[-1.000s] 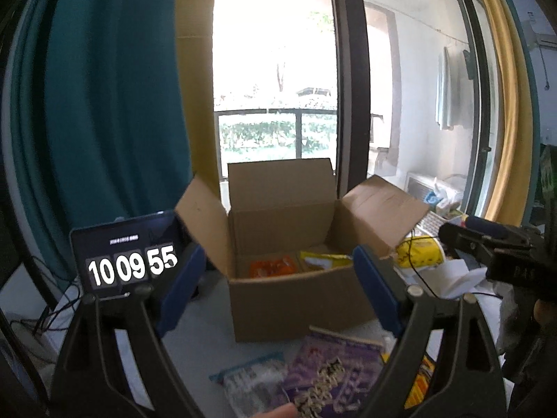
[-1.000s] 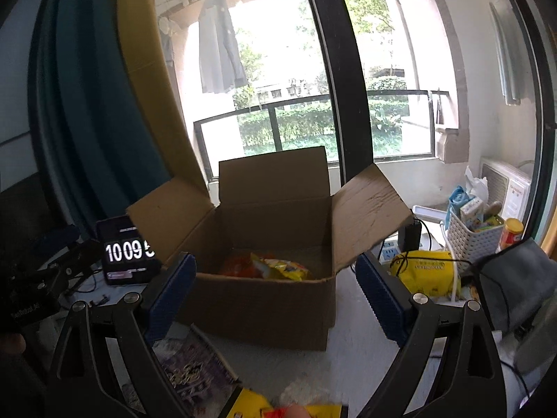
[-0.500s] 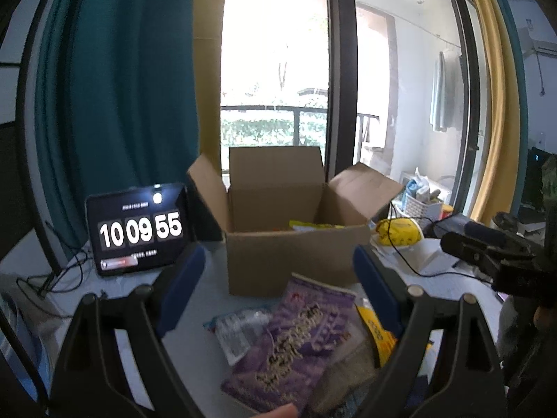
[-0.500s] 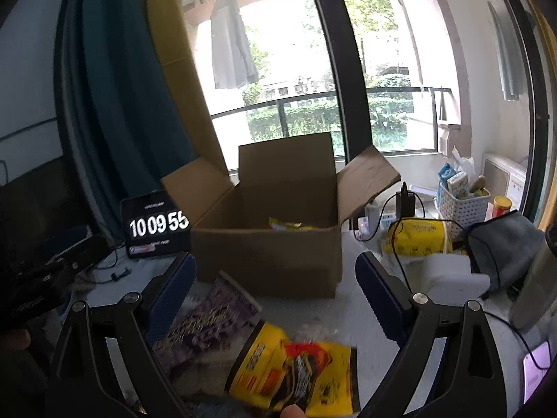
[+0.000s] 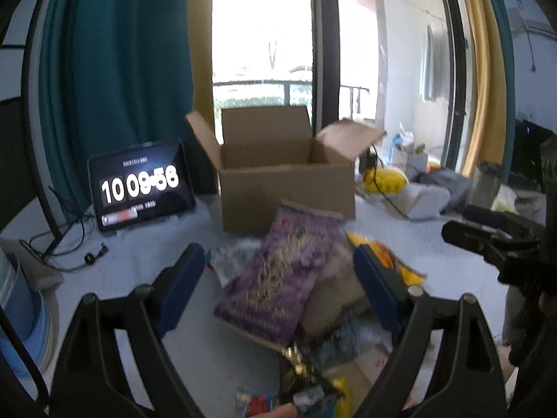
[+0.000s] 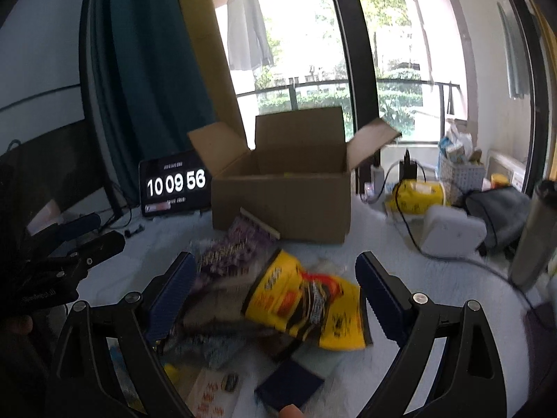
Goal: Organize snacks
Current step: 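Open both tools and withdraw them back to the snack pile, then grasp the blue cartoon bag with the left tool while the right tool grasps the purple bag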
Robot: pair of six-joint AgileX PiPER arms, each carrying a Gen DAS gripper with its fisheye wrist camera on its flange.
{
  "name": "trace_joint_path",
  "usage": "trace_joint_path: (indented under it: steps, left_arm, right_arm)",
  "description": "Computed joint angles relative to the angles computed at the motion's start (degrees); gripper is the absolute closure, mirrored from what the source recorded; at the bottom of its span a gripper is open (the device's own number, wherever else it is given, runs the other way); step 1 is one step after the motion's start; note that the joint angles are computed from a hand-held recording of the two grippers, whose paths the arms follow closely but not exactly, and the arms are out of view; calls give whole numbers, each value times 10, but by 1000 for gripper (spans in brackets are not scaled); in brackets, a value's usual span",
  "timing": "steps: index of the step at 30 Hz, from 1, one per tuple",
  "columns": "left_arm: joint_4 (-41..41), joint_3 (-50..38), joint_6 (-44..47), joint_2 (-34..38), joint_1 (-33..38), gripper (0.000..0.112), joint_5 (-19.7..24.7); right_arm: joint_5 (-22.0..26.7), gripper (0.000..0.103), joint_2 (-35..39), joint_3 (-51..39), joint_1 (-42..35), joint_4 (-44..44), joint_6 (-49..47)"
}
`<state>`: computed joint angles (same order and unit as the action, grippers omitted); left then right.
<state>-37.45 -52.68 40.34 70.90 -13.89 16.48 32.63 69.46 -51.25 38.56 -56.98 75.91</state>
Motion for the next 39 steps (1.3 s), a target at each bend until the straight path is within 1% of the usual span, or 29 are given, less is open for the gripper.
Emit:
trace_joint_path:
  steps: [4, 6, 11, 13, 16, 18, 19, 20, 23, 24, 27, 29, 30, 31, 32, 34, 36, 38, 39]
  left_arm:
    - [-73, 40, 73, -16, 28, 24, 17]
    - [-119, 55, 115, -18, 53, 24, 43]
    - [-177, 98, 195, -18, 93, 24, 75]
    - [-201, 116, 224, -21, 116, 24, 98]
    - [-224, 141, 260, -22, 145, 24, 125]
    - [-231, 154, 274, -24, 157, 24, 135]
    - [-240, 161, 287, -26, 166, 22, 144]
    - [-251, 169, 306, -26, 176, 16, 158]
    - [-244, 180, 321, -17, 186, 14, 192]
    - [-243, 183, 321, -16, 185, 14, 198]
    - [-238, 192, 316, -18, 161, 14, 192]
    - [-209, 197, 285, -18, 116, 10, 148]
    - [-173, 193, 245, -6, 92, 10, 126]
    - [-147, 186, 219, 11, 80, 10, 123]
    - [-141, 184, 214, 22, 77, 10, 123]
    - [-182, 188, 250, 32, 91, 10, 130]
    - [-186, 187, 255, 35, 93, 10, 128]
    - [-199, 191, 272, 33, 103, 13, 131]
    - [-203, 193, 279, 30, 108, 17, 135]
  right_arm:
    - [2, 9, -14, 41, 8, 16, 16]
    - [7, 9, -16, 56, 16, 26, 25]
    - [14, 10, -11, 92, 52, 40, 67]
    - [14, 11, -3, 99, 67, 41, 87]
    - [21, 13, 15, 99, 94, 32, 121]
    - [25, 14, 28, 93, 109, 31, 132]
    - [29, 14, 33, 91, 115, 30, 135]
    - [36, 14, 40, 86, 124, 30, 137]
    - [44, 14, 48, 81, 133, 37, 135]
    - [46, 14, 49, 82, 135, 39, 135]
    - [53, 14, 49, 85, 139, 47, 135]
    - [59, 14, 47, 85, 143, 50, 136]
    - [63, 14, 45, 85, 145, 51, 136]
    - [67, 14, 43, 84, 146, 51, 135]
    - [70, 14, 42, 82, 147, 49, 134]
    - [74, 14, 41, 79, 150, 46, 133]
    - [70, 14, 43, 72, 148, 46, 125]
    - [63, 14, 52, 61, 145, 50, 113]
    - [59, 14, 59, 54, 143, 53, 105]
